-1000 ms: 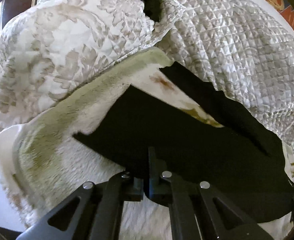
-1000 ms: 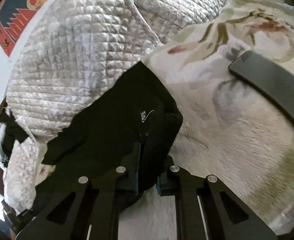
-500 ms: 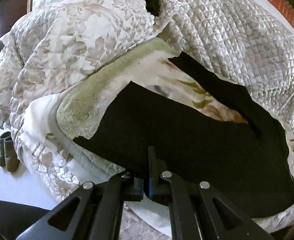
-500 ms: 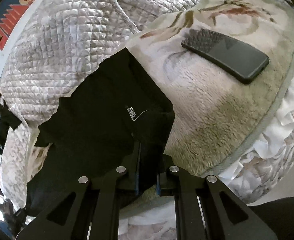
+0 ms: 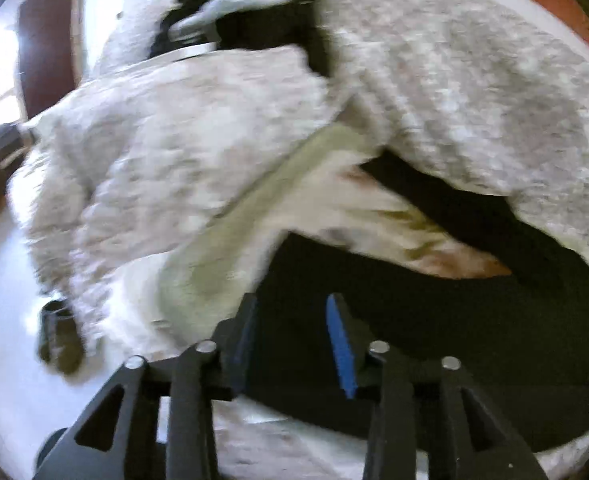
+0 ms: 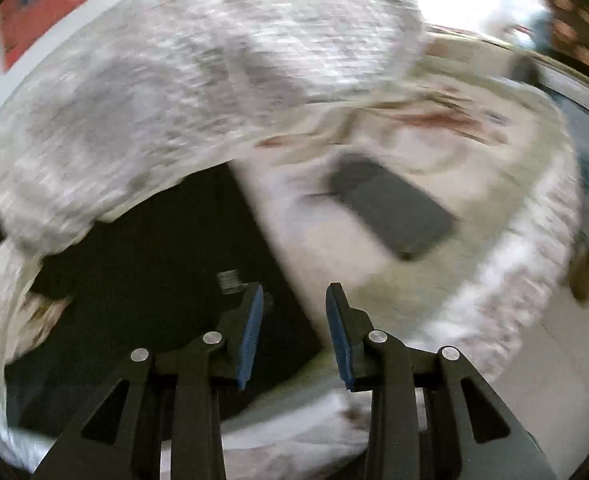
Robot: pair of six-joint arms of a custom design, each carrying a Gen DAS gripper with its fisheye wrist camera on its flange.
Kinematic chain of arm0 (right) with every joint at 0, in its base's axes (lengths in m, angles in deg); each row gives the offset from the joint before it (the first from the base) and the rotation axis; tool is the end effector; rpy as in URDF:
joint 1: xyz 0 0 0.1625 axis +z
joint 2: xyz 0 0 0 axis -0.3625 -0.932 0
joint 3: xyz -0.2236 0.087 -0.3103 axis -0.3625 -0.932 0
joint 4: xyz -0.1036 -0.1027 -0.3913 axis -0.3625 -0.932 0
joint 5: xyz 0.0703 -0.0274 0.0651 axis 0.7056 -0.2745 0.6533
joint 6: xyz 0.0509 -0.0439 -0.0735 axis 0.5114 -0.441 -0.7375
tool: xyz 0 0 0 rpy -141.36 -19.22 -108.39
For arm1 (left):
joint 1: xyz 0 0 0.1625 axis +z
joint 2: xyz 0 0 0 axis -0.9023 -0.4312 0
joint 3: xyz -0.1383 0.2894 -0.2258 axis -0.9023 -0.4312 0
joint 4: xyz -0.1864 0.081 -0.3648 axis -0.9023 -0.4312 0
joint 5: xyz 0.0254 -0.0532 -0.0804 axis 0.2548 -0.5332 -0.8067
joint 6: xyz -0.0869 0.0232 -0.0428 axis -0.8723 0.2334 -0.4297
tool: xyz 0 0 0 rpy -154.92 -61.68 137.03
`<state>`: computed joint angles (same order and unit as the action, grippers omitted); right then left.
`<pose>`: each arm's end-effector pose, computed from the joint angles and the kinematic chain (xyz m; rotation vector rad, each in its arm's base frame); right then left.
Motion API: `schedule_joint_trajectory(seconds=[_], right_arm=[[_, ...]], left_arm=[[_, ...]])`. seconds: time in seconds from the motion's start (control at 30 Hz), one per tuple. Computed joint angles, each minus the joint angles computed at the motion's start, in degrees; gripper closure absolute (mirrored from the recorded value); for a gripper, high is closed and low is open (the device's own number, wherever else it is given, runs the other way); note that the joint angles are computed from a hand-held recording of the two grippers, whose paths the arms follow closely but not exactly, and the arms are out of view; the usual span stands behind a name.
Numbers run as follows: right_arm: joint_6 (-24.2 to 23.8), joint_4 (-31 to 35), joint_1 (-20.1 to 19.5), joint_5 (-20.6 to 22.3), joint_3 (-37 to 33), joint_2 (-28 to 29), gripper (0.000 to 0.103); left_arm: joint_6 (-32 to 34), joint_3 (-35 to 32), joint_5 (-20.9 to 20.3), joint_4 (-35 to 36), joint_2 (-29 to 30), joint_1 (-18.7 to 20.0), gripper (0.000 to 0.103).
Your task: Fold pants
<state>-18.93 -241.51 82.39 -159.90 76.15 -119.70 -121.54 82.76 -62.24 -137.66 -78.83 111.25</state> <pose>-0.1600 -0.5918 0.3287 0.1833 -2.3196 1.3241 -0.1849 -0.5317 0.0454 -0.1383 2.0124 -1.1627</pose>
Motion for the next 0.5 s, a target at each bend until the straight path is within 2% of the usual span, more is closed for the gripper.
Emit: schedule_joint_trajectory(seconds=[0.07, 0.1, 0.17, 0.27, 0.3, 0.33, 0.4, 0.5], right_arm=[[-4.3, 3.4, 1.1, 0.4, -0.2, 0.8, 0.07], [-7.4, 5.2, 1.7, 0.8, -0.4, 1.5, 0.07], [-10.6, 5.5, 2.3, 0.1, -0.8, 3.1, 0.07], [-12.0, 7.3, 3.0, -3.9, -3.8, 6.1, 0.07], [-11.8, 8.9, 3.0, -6.9, -5.9, 7.6, 0.07], [-10.8, 11.0, 2.9, -7.5, -6.9, 7.8, 0.07], [-9.7, 12.6, 2.1, -5.2, -6.5, 6.6, 0.07], [-12.1, 9.3, 2.7, -4.5, -4.5, 5.1, 0.07]], left_arm=[[9.7, -2.5, -4.2, -7.8, 3.2, 0.3, 0.058], [12.9, -3.7, -6.2, -9.4, 4.5, 0.6, 0.058], [16.8, -5.4, -9.8, -10.9, 6.2, 1.0, 0.058], [18.1, -7.8, -13.8, -8.8, 8.2, 2.6, 0.058], [17.1, -8.1, -14.7, -6.9, 8.3, 3.1, 0.058], [14.8, -8.5, -15.7, -3.5, 8.2, 3.7, 0.058], [15.0, -8.1, -16.0, -3.7, 8.3, 3.9, 0.058], [16.5, -8.1, -14.6, -4.0, 7.6, 3.4, 0.058]])
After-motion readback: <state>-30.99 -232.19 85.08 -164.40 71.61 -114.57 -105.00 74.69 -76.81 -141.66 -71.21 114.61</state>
